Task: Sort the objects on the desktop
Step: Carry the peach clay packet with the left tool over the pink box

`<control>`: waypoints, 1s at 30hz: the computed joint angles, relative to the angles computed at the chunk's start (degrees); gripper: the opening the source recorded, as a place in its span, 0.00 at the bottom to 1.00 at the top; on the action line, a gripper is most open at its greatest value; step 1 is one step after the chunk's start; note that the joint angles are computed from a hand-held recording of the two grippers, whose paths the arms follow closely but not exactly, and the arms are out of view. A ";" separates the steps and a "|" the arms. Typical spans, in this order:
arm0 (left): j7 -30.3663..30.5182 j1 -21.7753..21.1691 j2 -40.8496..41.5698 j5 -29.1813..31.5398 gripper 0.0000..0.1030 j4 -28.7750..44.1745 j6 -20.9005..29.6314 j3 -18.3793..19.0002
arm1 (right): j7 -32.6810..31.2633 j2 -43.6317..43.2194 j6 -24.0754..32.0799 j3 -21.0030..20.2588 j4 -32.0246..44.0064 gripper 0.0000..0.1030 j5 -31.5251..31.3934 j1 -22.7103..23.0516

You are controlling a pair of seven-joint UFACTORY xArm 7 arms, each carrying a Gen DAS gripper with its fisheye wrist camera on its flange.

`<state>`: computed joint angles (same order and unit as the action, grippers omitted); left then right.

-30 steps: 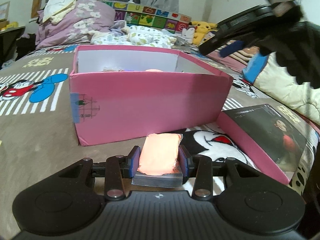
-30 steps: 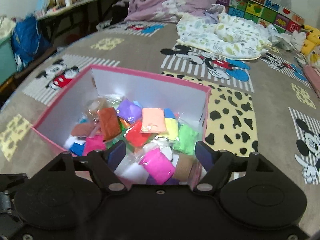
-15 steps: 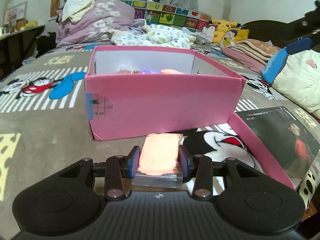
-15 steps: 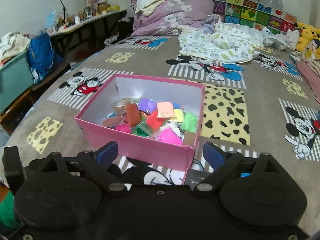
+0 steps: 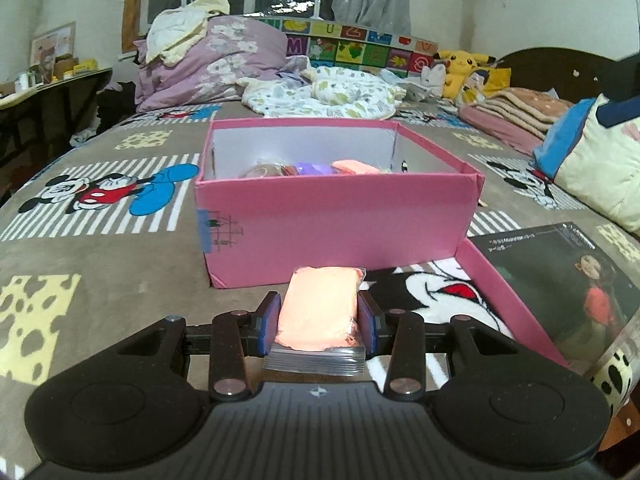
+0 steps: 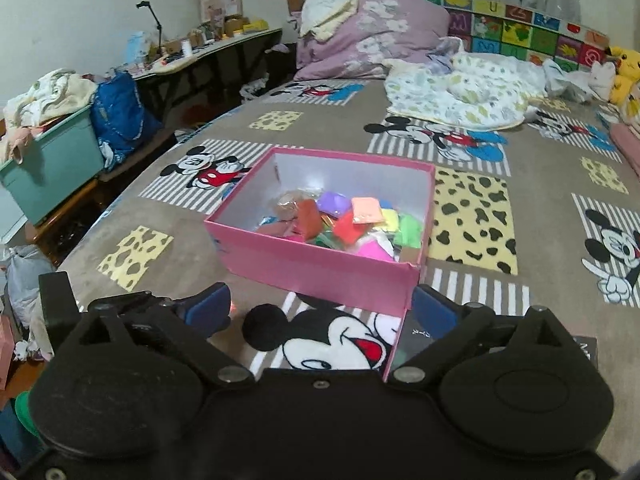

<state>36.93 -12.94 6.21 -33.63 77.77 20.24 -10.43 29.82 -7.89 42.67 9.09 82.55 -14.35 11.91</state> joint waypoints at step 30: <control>-10.57 -0.98 9.50 12.58 0.38 20.86 8.35 0.13 | -11.19 -1.34 -1.23 -1.47 -2.54 0.97 10.78 0.41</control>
